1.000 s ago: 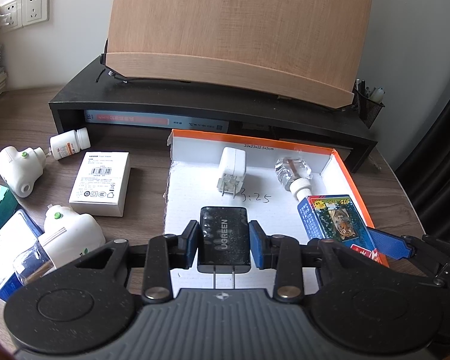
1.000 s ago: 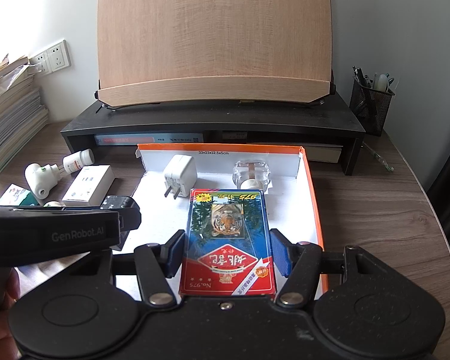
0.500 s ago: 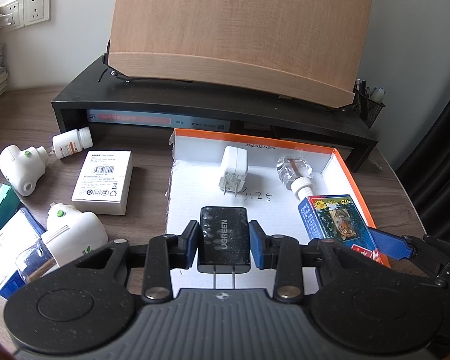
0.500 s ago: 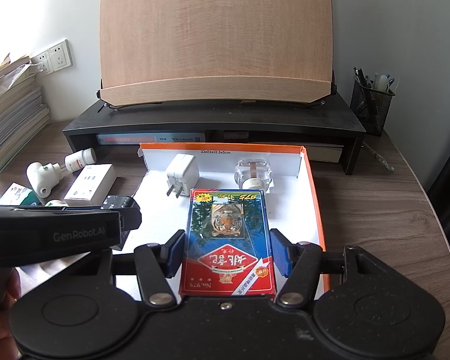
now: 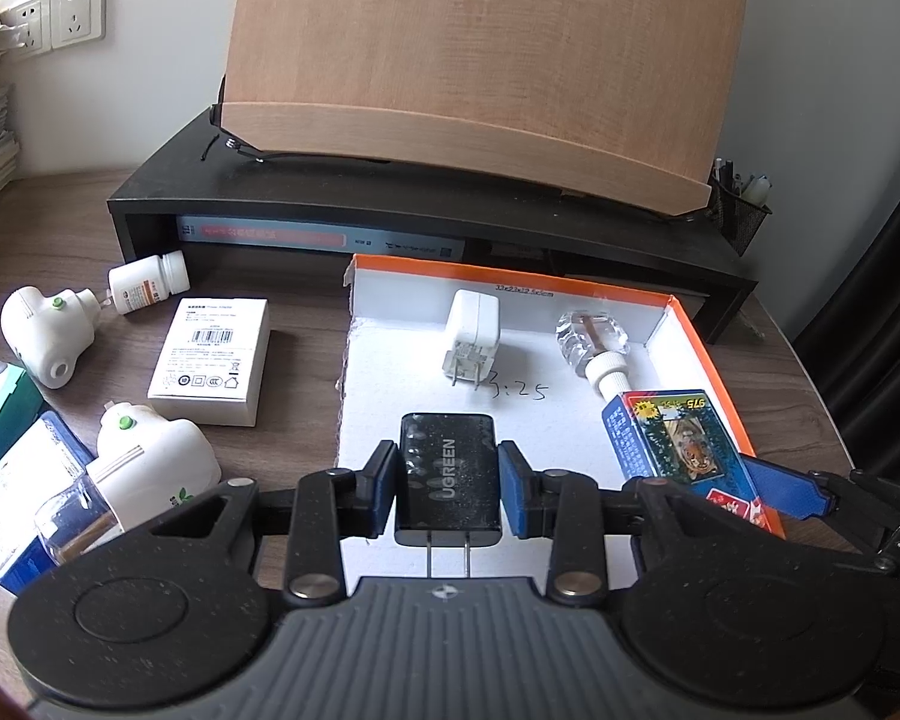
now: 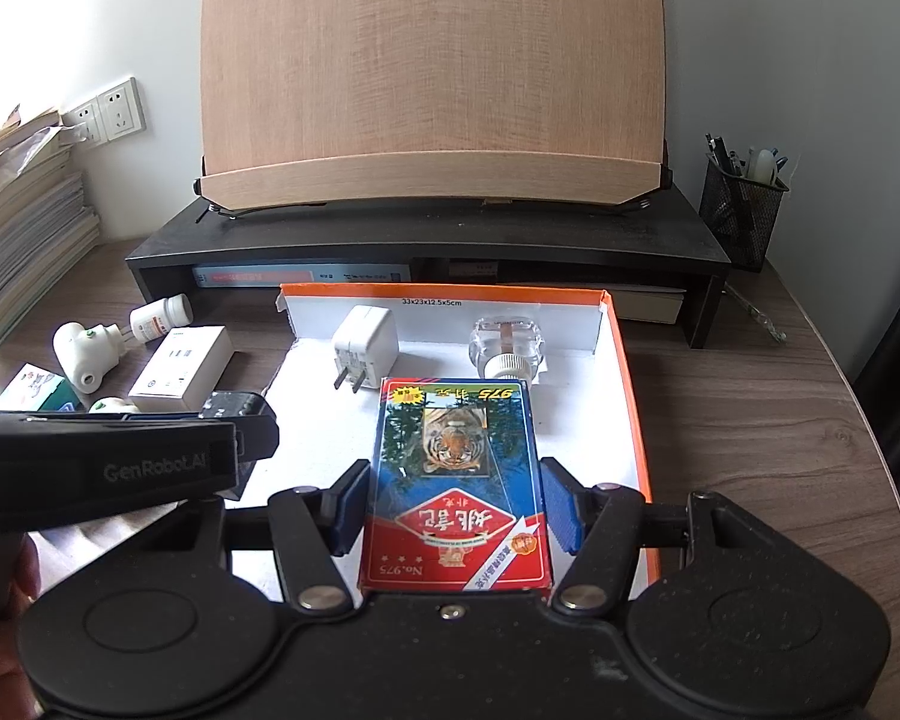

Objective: Organize rigid objects

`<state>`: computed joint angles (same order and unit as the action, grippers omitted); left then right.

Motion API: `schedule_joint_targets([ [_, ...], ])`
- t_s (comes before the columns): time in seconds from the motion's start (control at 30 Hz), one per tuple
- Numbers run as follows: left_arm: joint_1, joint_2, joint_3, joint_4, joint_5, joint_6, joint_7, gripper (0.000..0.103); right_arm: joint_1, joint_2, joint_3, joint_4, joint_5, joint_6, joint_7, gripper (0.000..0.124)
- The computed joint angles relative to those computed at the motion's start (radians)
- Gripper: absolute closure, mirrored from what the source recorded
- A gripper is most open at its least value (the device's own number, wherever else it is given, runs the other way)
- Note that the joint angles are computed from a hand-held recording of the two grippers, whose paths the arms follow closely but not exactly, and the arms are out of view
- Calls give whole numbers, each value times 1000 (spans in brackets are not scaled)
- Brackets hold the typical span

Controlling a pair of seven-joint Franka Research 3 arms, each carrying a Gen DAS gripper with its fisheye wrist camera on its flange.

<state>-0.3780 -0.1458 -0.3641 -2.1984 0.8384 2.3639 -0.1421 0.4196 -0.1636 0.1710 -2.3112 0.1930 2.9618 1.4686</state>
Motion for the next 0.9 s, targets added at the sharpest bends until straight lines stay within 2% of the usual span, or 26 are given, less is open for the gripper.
schedule_joint_targets([
  [0.9, 12, 26, 19, -1, -22, 40, 33, 67, -18, 35, 8, 30, -76, -28, 86, 52],
])
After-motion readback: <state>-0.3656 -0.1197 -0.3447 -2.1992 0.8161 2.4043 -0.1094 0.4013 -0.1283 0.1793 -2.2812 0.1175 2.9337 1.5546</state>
